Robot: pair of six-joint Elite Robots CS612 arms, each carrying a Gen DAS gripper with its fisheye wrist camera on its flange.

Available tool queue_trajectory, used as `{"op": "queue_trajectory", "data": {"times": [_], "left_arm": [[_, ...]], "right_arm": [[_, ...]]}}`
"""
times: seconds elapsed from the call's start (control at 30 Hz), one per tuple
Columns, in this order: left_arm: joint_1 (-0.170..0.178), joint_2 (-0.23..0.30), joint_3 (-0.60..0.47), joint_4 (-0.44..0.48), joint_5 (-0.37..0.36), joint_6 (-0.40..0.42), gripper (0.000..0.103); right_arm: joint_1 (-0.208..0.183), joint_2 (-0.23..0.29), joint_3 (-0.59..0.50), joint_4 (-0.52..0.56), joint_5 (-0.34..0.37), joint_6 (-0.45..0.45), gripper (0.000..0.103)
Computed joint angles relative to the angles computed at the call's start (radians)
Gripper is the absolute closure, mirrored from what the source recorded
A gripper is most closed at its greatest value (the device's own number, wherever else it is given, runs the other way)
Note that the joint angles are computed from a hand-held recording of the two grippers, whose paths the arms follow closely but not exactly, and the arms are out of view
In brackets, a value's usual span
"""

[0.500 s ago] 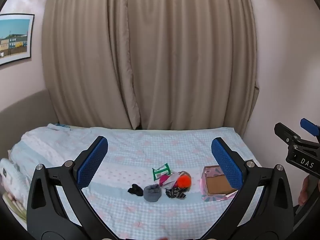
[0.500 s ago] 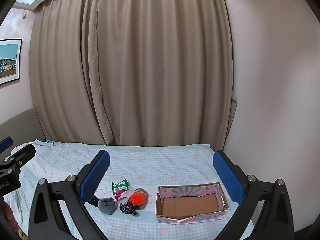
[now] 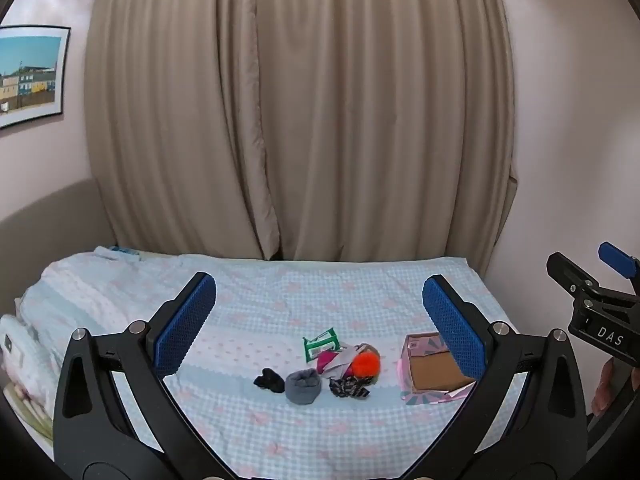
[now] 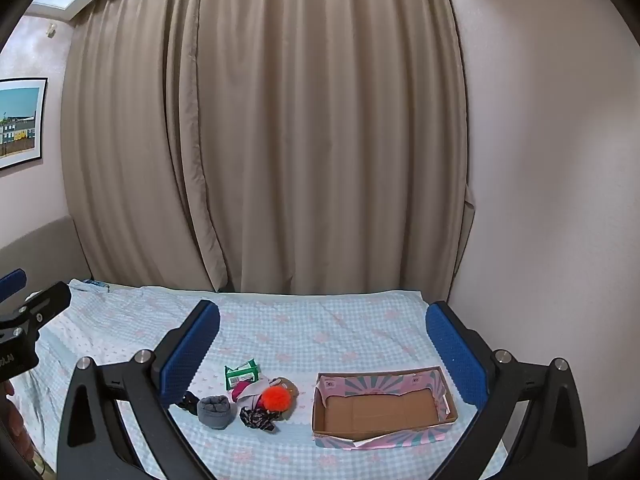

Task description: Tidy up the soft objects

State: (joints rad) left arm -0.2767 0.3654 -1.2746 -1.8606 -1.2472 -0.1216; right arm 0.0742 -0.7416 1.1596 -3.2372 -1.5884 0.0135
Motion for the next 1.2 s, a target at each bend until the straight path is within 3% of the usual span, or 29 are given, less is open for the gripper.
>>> {"op": "queue_trajectory", "data": {"times": [1.2], "left_arm": [[0.002, -0.007, -0.008, 0.033, -0.004, -0.021, 0.0]], "right_arm": [[-0.008, 0.009, -0.002, -0.01, 0.029, -0.011, 0.0]]}}
